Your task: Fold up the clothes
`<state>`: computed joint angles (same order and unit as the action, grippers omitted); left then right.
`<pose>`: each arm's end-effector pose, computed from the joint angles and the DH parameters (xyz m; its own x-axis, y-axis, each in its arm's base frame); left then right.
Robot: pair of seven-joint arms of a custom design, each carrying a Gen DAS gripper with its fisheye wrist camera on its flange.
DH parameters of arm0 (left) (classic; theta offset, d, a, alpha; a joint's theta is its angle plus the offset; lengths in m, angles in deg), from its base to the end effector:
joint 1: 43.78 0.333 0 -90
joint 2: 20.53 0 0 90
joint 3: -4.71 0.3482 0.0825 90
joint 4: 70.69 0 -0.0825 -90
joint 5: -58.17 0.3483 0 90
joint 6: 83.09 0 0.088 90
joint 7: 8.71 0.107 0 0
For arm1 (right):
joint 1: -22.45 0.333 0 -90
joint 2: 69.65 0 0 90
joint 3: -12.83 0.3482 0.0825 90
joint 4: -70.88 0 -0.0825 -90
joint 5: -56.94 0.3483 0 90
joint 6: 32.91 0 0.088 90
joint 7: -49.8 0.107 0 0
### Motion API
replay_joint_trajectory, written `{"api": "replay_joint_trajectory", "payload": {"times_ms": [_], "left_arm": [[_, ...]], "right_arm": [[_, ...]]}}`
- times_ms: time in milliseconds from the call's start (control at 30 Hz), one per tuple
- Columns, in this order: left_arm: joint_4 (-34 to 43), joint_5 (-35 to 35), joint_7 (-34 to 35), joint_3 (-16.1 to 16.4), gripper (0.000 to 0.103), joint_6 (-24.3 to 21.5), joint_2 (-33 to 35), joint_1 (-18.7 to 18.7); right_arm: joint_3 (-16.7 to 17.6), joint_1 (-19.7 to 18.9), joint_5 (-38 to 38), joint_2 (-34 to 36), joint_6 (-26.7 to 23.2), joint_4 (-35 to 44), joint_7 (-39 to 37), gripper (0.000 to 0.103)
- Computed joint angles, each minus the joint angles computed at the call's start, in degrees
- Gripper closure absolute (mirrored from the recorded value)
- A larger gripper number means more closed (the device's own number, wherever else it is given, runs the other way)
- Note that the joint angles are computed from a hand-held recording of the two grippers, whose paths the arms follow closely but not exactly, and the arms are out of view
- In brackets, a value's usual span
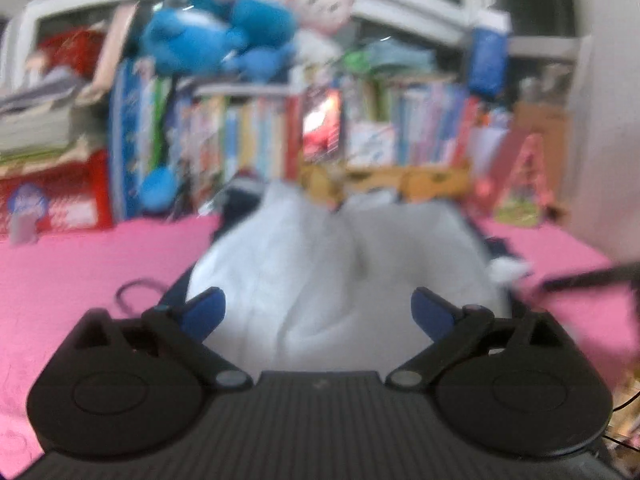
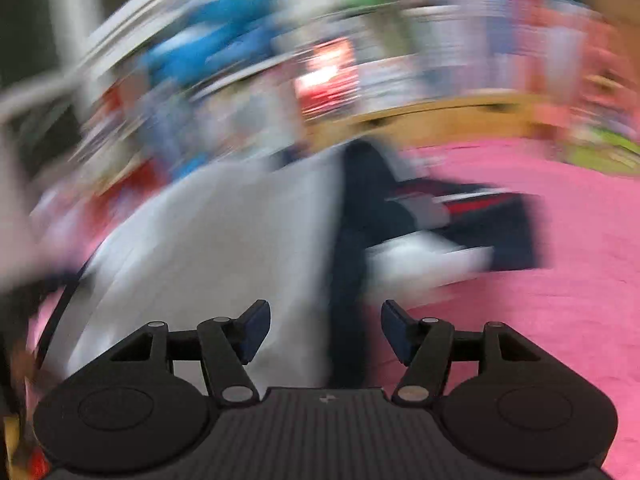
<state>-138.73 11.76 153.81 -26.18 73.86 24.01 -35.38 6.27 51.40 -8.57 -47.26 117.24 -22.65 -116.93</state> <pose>0.7754 -0.1141 0.4779 -0.6828 -0.7274 0.0690 -0.3395 0.2322 -0.9115 0.6201 0.2922 0.4949 -0.3595 -0.8954 -0.2629 -0.4412 0.4113 -0.7976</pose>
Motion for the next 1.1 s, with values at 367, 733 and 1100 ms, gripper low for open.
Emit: {"api": "replay_joint_trajectory", "payload": {"times_ms": [367, 733, 1100], "left_arm": [[-0.2, 12.3, -11.3, 3.9, 0.004, 6.4, 2.9, -3.3], [3.1, 17.1, -18.0, 4.6, 0.002, 0.7, 4.4, -3.2], [1.5, 21.9, -20.1, 5.9, 0.000, 2.7, 3.7, -4.3]], "right_arm": [[-1.1, -4.7, 18.2, 9.5, -2.6, 9.9, -11.9, 0.077], [-8.0, 3.1, 13.2, -7.2, -42.9, -4.8, -1.5, 0.038], [3.4, -15.5, 16.2, 3.4, 15.8, -1.6, 9.6, 0.004]]}}
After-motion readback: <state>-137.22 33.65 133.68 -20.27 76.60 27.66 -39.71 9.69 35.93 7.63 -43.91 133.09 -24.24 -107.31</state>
